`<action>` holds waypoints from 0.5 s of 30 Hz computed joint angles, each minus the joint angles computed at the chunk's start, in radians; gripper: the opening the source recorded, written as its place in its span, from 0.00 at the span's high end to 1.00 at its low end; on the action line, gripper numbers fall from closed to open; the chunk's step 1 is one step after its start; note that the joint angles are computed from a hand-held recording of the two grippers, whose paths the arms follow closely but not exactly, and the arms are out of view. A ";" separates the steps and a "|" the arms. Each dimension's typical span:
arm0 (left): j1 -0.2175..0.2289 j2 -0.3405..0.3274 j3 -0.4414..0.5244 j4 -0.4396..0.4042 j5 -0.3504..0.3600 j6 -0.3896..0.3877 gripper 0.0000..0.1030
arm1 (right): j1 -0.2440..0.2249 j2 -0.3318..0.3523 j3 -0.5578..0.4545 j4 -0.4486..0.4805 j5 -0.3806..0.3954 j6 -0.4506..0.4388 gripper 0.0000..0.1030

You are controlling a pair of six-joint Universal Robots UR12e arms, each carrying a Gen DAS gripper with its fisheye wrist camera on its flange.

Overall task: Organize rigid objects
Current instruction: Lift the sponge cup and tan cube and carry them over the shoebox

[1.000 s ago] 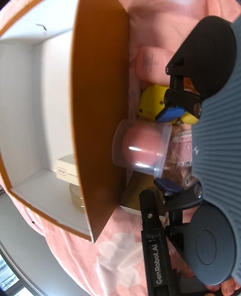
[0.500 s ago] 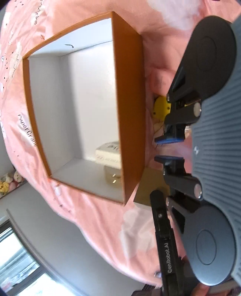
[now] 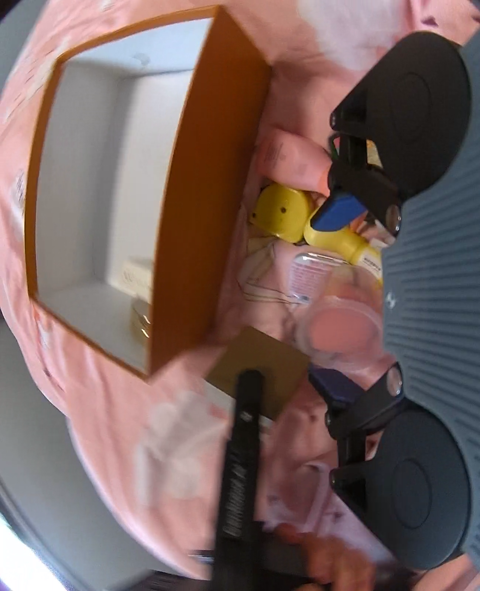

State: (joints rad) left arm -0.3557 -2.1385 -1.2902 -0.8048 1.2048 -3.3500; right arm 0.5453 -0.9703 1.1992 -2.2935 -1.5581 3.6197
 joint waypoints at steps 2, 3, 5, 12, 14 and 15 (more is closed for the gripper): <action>0.001 0.002 -0.004 -0.003 0.006 0.003 0.51 | 0.015 0.017 -0.029 0.033 -0.028 -0.074 0.22; 0.001 0.002 -0.004 -0.007 0.005 0.001 0.51 | 0.020 0.023 -0.040 0.051 -0.034 -0.106 0.22; 0.003 0.001 -0.004 -0.011 0.008 -0.001 0.51 | 0.027 0.038 -0.067 0.089 -0.026 -0.174 0.22; 0.008 0.004 -0.015 -0.006 0.002 -0.019 0.51 | 0.048 0.091 -0.147 0.214 -0.075 -0.267 0.25; 0.009 0.005 -0.017 0.001 -0.006 -0.019 0.51 | 0.049 0.099 -0.160 0.243 -0.088 -0.236 0.34; 0.009 0.005 -0.016 0.002 -0.008 -0.019 0.51 | 0.047 0.097 -0.158 0.241 -0.085 -0.229 0.34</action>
